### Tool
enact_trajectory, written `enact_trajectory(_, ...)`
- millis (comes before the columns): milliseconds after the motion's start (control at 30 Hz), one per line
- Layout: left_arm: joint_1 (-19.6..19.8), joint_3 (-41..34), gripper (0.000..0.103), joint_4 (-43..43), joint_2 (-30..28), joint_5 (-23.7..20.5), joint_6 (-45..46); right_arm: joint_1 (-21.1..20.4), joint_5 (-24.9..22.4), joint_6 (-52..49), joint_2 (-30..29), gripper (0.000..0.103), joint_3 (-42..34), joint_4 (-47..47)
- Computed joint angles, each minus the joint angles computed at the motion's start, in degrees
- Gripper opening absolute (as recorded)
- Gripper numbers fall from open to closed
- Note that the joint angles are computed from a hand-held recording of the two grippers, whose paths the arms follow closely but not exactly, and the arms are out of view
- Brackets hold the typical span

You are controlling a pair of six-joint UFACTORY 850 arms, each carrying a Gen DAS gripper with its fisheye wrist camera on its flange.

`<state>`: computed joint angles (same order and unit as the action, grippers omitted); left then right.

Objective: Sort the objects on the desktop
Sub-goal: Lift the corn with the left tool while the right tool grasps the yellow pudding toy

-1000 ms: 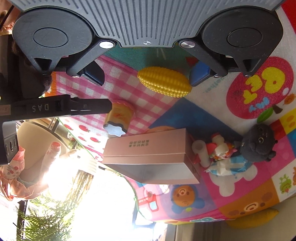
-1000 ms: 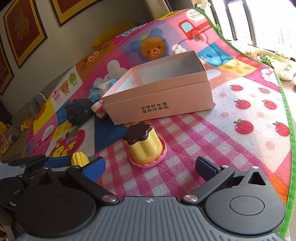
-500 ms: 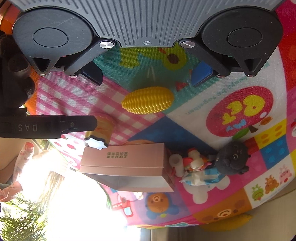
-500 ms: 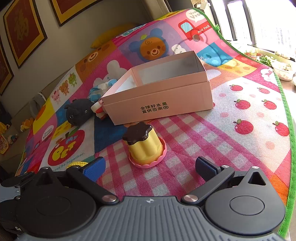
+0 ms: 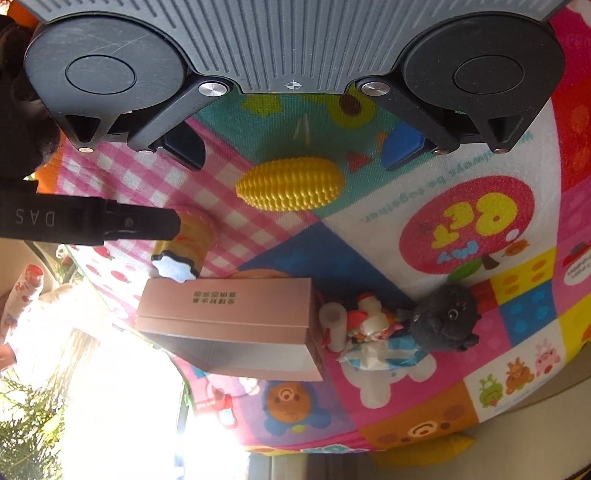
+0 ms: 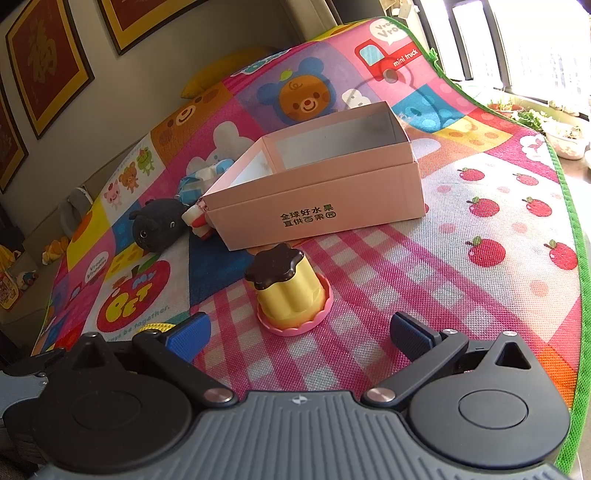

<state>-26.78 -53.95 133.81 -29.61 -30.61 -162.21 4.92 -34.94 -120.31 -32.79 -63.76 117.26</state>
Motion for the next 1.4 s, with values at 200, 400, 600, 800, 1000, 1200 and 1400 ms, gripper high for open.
enact_trajectory(200,-0.88,-2.16,0.103,-5.02,-1.65,-3.13,6.54,-1.06,-2.54,2.95,-0.32,0.103,-0.11,-0.95)
enact_trajectory(400,-0.79,-3.09,0.072,-6.99,-2.46,-2.19,9.17,-1.02,-2.53,2.58,-0.29,0.103,0.00,-0.54)
enact_trajectory(600,-0.05,-2.00,0.071,-7.15,-1.61,-2.57,9.12,-0.62,-1.51,0.95,0.08,0.103,0.47,1.49)
enact_trajectory(800,1.60,2.83,0.071,-4.40,2.23,-1.98,5.19,2.88,6.33,-9.24,1.27,0.103,0.32,2.83)
enact_trajectory(1000,2.45,6.16,0.071,1.78,4.06,-1.61,-2.55,6.76,14.44,-28.71,0.14,0.096,-2.27,14.13)
enact_trajectory(1200,2.77,6.93,0.071,6.40,4.28,-1.71,-6.80,6.70,14.52,-20.54,-1.14,0.069,-4.86,2.94)
enact_trajectory(1400,2.61,7.11,0.067,6.51,4.54,-1.57,-6.10,6.71,14.49,-14.06,-0.32,0.055,-4.95,-4.31)
